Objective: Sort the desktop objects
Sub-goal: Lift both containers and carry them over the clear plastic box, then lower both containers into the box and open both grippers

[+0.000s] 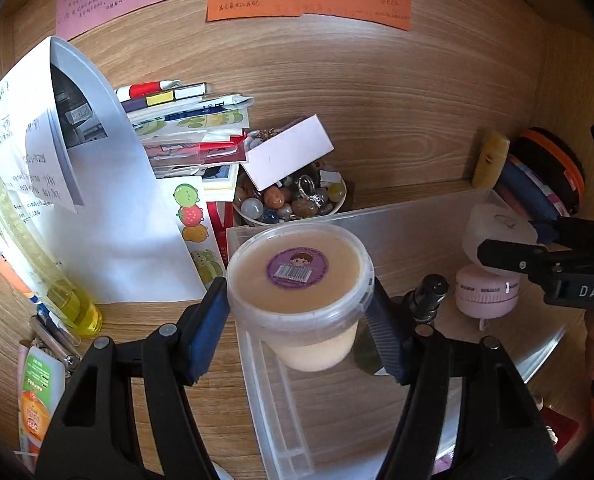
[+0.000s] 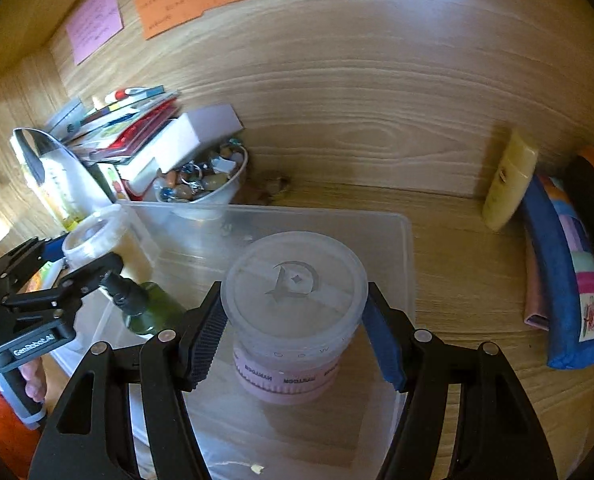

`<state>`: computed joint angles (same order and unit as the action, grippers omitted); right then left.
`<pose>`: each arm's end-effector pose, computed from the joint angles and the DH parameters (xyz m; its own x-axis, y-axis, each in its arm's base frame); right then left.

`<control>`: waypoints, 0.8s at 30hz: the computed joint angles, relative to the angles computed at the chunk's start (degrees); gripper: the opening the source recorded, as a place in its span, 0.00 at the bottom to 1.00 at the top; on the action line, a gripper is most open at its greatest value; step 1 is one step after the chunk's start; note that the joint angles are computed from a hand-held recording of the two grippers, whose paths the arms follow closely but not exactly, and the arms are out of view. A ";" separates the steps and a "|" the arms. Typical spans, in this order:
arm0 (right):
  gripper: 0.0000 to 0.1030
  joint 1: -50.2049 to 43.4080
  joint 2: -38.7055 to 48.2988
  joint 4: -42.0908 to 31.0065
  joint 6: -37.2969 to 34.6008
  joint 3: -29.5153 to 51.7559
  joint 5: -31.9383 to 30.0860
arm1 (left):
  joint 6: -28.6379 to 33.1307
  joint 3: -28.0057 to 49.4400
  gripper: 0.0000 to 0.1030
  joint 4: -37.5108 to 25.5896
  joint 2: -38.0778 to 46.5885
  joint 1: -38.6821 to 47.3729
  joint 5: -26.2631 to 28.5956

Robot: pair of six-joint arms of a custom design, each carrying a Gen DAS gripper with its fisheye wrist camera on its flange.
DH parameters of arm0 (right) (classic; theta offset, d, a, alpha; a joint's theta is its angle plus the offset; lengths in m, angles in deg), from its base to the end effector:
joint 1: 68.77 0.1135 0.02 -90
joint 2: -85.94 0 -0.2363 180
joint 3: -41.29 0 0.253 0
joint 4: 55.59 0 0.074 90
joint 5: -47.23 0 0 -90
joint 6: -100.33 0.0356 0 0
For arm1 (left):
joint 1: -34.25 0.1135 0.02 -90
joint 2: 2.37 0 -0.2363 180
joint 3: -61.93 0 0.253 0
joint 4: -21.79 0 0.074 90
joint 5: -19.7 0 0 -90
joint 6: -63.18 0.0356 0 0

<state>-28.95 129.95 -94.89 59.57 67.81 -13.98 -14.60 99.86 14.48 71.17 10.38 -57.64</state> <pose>0.1254 0.0822 0.1136 -0.6912 0.2880 -0.6628 0.2526 0.9556 0.1518 0.2148 -0.1036 0.1188 -0.4940 0.4444 -0.7473 0.6611 0.7502 0.0091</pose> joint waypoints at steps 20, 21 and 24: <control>0.61 11.70 22.10 5.21 3.73 6.51 6.19 | 1.19 0.51 0.66 -2.21 0.77 -0.79 -0.68; 0.61 11.77 22.49 5.19 3.69 6.77 6.17 | 1.31 0.63 0.67 -2.69 0.71 -0.59 -0.16; 0.62 11.93 23.38 5.03 3.72 7.28 5.86 | 1.50 0.43 0.71 -3.54 -0.02 -0.21 0.73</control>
<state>-17.02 153.33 -89.87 63.29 75.09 -8.12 -13.10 100.30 10.94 71.15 10.17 -56.90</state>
